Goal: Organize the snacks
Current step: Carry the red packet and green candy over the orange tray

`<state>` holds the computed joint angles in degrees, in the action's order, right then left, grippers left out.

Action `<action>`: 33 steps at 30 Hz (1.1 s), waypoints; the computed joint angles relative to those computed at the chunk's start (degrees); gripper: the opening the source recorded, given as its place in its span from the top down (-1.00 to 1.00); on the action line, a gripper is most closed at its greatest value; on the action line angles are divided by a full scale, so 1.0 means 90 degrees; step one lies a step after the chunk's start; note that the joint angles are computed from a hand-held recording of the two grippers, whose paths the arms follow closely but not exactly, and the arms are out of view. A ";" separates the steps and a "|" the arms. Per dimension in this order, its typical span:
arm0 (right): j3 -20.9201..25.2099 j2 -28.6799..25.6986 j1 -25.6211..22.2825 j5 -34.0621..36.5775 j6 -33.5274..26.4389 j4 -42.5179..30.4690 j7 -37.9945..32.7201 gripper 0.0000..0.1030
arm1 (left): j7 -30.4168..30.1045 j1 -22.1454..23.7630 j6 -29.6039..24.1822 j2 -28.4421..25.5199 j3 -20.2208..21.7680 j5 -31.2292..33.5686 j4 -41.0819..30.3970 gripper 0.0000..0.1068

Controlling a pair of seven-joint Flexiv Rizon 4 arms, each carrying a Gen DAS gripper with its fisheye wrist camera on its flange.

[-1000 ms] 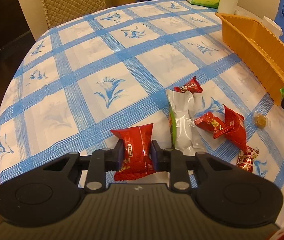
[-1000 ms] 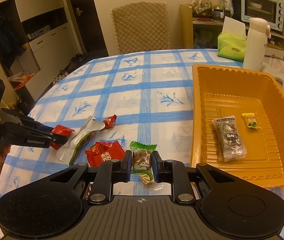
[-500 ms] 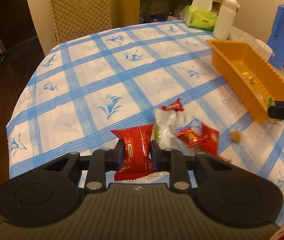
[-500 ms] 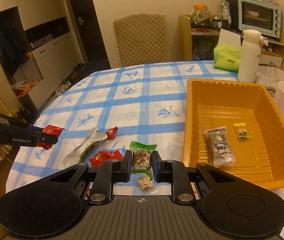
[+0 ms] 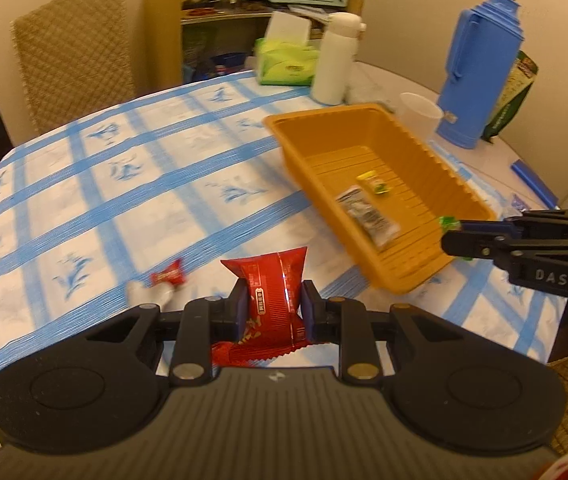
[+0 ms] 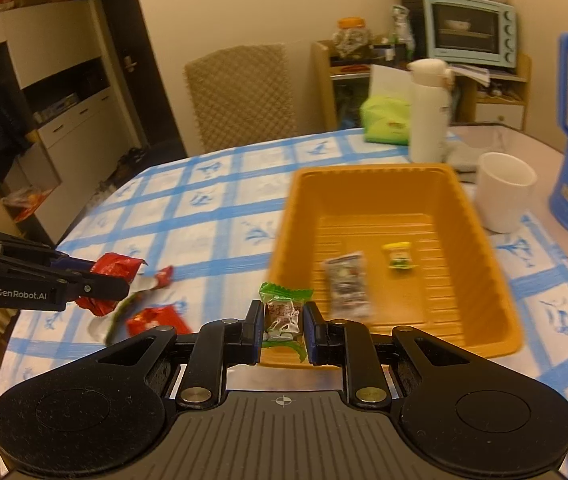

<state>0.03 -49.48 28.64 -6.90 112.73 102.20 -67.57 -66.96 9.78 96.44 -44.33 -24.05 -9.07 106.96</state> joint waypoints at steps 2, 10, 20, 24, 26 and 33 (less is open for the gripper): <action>-0.0008 0.0030 -0.0104 0.0002 0.0014 0.0056 -0.0011 0.59 | 0.0017 -0.0192 -0.0098 -0.0098 -0.0001 -0.0020 -0.0220 0.55; 0.0177 0.0028 -0.0736 -0.0270 0.0017 0.0116 -0.0097 0.59 | 0.0066 -0.1136 -0.0568 -0.0523 0.0373 -0.0314 -0.1207 0.55; 0.0685 -0.0268 -0.1647 -0.0988 -0.0370 -0.0249 -0.0094 0.59 | -0.0114 -0.2163 -0.1297 -0.1074 0.1097 -0.0681 -0.2459 0.55; 0.0925 -0.0403 -0.1960 -0.1234 -0.0515 -0.0425 -0.0079 0.59 | -0.0293 -0.2434 -0.1565 -0.1292 0.1340 -0.0755 -0.2909 0.55; 0.1039 -0.0483 -0.2095 -0.1349 -0.0598 -0.0536 -0.0072 0.59 | -0.0418 -0.2566 -0.1736 -0.1413 0.1487 -0.0770 -0.3162 0.55; 0.1418 -0.0721 -0.2483 -0.1680 -0.0867 -0.0856 -0.0139 0.59 | -0.0760 -0.2817 -0.2166 -0.1806 0.1782 -0.0704 -0.3924 0.55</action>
